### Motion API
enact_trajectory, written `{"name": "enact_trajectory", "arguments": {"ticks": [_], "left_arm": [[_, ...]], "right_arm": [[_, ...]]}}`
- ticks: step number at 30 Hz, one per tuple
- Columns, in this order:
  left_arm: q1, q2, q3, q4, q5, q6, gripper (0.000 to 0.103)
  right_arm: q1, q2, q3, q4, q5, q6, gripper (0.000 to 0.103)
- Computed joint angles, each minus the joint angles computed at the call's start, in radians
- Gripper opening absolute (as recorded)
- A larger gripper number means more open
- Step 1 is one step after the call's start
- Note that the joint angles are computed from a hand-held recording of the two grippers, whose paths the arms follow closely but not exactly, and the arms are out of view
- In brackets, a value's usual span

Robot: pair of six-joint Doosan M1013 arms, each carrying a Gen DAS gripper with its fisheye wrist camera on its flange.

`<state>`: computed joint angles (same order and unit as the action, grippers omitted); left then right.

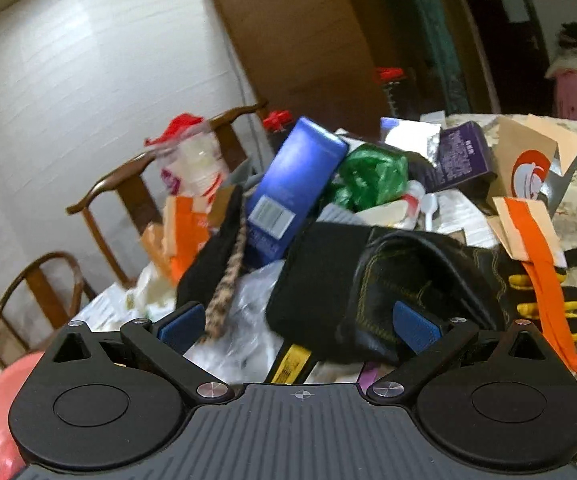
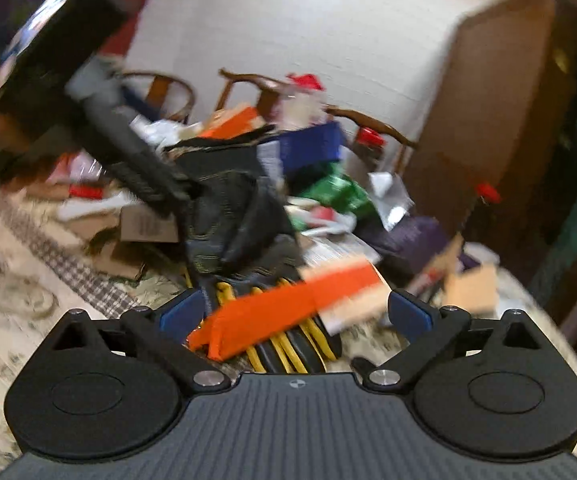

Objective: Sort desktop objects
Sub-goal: 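Grasp the yellow-black work glove with the right gripper while the left grasps the black leather glove, then carry both gloves over the pink basin with both grippers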

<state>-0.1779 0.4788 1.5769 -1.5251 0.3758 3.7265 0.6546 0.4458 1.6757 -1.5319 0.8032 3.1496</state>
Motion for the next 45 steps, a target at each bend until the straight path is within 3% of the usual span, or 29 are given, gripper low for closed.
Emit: {"name": "enact_trajectory", "arguments": {"ticks": [4, 7, 10, 13, 16, 18, 22, 26, 32, 36, 45], "left_arm": [[0.0, 0.025, -0.022, -0.011, 0.044, 0.032, 0.103], [0.007, 0.046, -0.053, 0.045, 0.094, -0.047, 0.103], [0.01, 0.06, -0.072, 0.085, 0.134, -0.099, 0.103], [0.009, 0.073, -0.087, 0.145, 0.171, -0.148, 0.102], [0.006, 0.082, -0.085, 0.118, 0.183, -0.126, 0.102], [0.009, 0.09, -0.091, 0.111, 0.205, -0.157, 0.099], [0.022, 0.102, -0.109, 0.141, 0.275, -0.235, 0.081], [0.02, 0.09, -0.087, 0.1, 0.265, -0.178, 0.07], [0.023, 0.069, -0.054, 0.031, 0.252, -0.094, 0.058], [0.032, 0.047, -0.029, -0.016, 0.257, -0.042, 0.048], [0.054, -0.004, 0.027, -0.145, 0.263, 0.064, 0.037]], "right_arm": [[-0.009, 0.028, -0.024, -0.039, -0.02, -0.048, 0.1], [-0.026, 0.032, -0.029, -0.071, -0.086, -0.04, 0.1], [-0.033, 0.052, -0.051, -0.075, -0.08, -0.059, 0.1], [-0.049, 0.061, -0.06, -0.066, -0.13, -0.062, 0.1], [-0.059, 0.079, -0.08, -0.025, -0.135, -0.094, 0.1], [-0.066, 0.086, -0.086, -0.014, -0.143, -0.103, 0.1], [-0.071, 0.097, -0.096, -0.008, -0.144, -0.117, 0.1], [-0.08, 0.102, -0.108, 0.022, -0.162, -0.143, 0.097], [-0.094, 0.074, -0.08, 0.023, -0.248, -0.078, 0.064], [-0.086, 0.055, -0.059, -0.014, -0.263, -0.031, 0.029], [-0.049, 0.043, -0.058, -0.114, -0.214, -0.016, 0.021]]}}
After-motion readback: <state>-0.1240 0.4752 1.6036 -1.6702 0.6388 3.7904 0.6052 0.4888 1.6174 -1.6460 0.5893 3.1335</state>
